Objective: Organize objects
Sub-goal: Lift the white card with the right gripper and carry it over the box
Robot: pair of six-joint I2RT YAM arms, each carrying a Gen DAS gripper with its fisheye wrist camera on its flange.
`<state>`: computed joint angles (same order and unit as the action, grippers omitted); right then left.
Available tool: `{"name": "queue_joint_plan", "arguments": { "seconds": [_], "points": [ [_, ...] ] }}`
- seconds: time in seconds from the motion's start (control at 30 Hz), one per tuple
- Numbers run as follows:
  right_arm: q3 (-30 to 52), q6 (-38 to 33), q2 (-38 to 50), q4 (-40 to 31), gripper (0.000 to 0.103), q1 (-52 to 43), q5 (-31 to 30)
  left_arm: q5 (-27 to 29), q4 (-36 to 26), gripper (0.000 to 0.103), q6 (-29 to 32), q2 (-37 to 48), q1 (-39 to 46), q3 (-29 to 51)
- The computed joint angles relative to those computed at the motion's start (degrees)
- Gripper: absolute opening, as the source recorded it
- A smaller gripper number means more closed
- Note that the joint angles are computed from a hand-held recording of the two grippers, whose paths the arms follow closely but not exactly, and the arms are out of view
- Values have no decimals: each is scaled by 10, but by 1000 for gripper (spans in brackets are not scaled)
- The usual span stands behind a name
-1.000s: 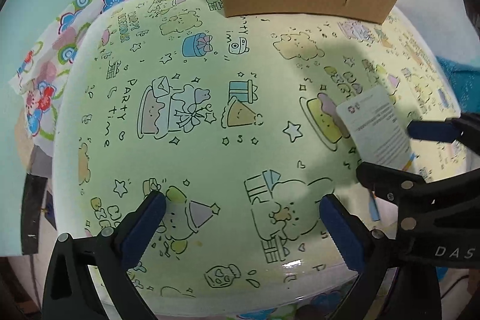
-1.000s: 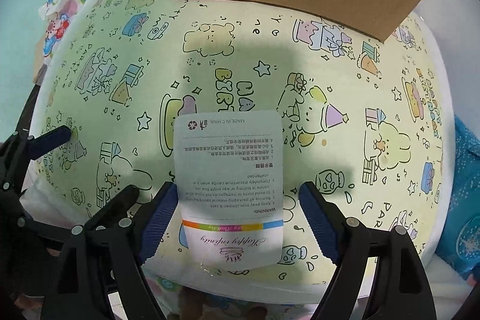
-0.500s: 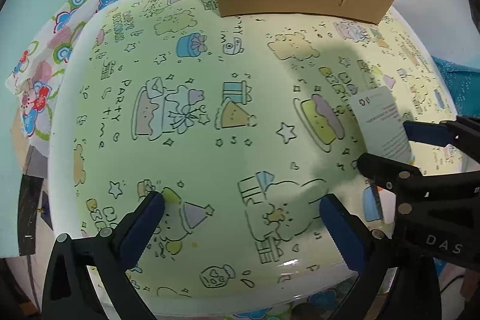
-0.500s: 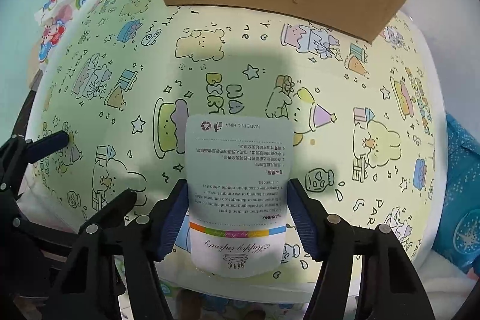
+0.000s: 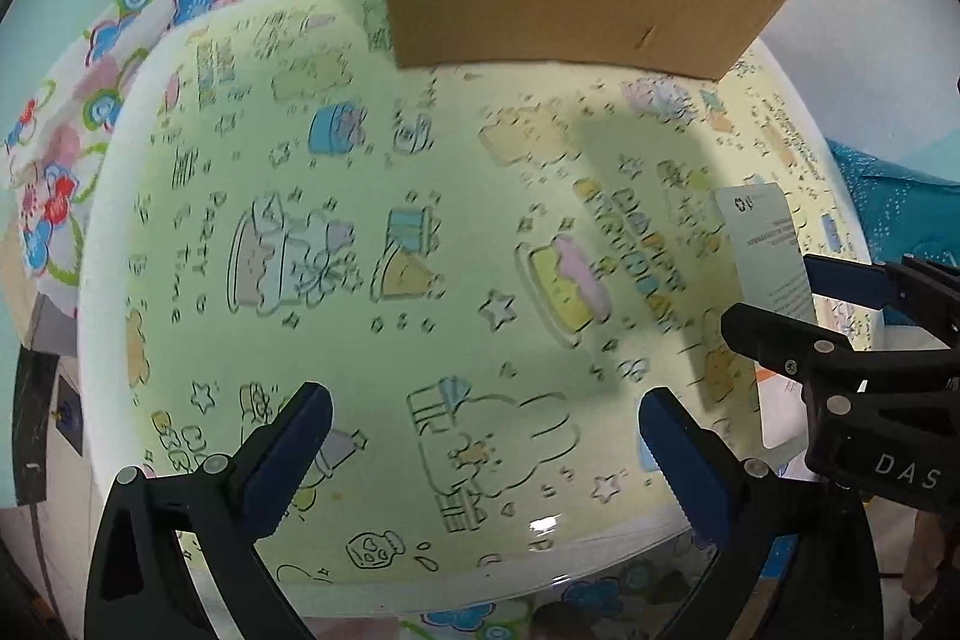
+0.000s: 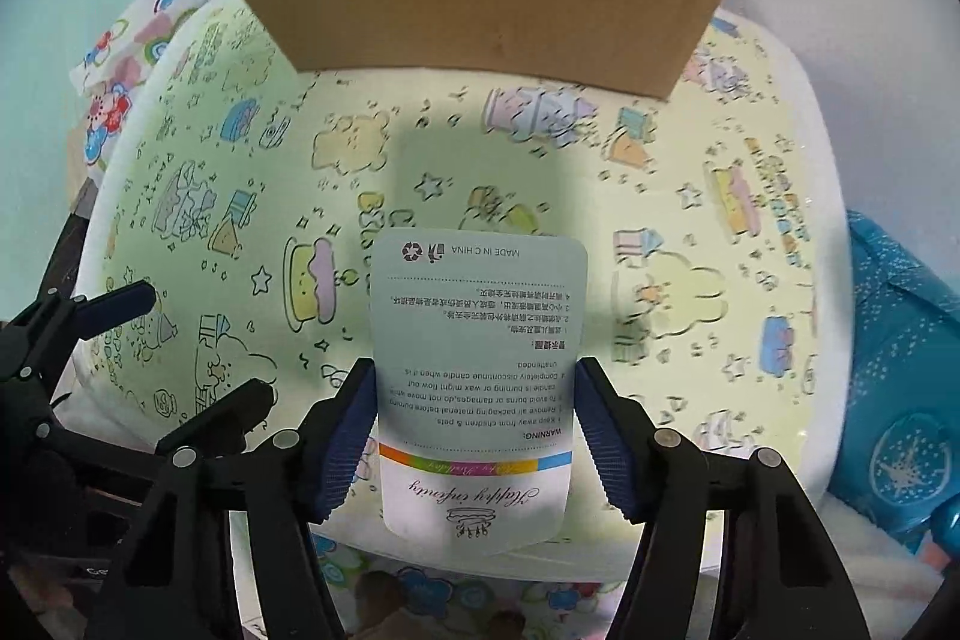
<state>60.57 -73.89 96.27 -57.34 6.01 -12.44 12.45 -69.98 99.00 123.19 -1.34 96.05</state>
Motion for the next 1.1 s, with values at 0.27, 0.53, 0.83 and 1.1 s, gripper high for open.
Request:
{"name": "queue_joint_plan", "arguments": {
  "seconds": [0.27,0.53,0.83,1.1],
  "points": [
    [62,24,-1,-43,67,19,-23,29,-18,103,2,-53,-7,-26],
    [160,-1,30,-122,67,-8,-53,59,-30,103,8,-95,-13,-38],
    [278,-3,74,-220,67,2,-65,91,-89,103,-16,-102,-28,24],
    [363,10,96,-279,67,22,-83,110,-142,103,-54,-99,-51,90]
  ]
}}
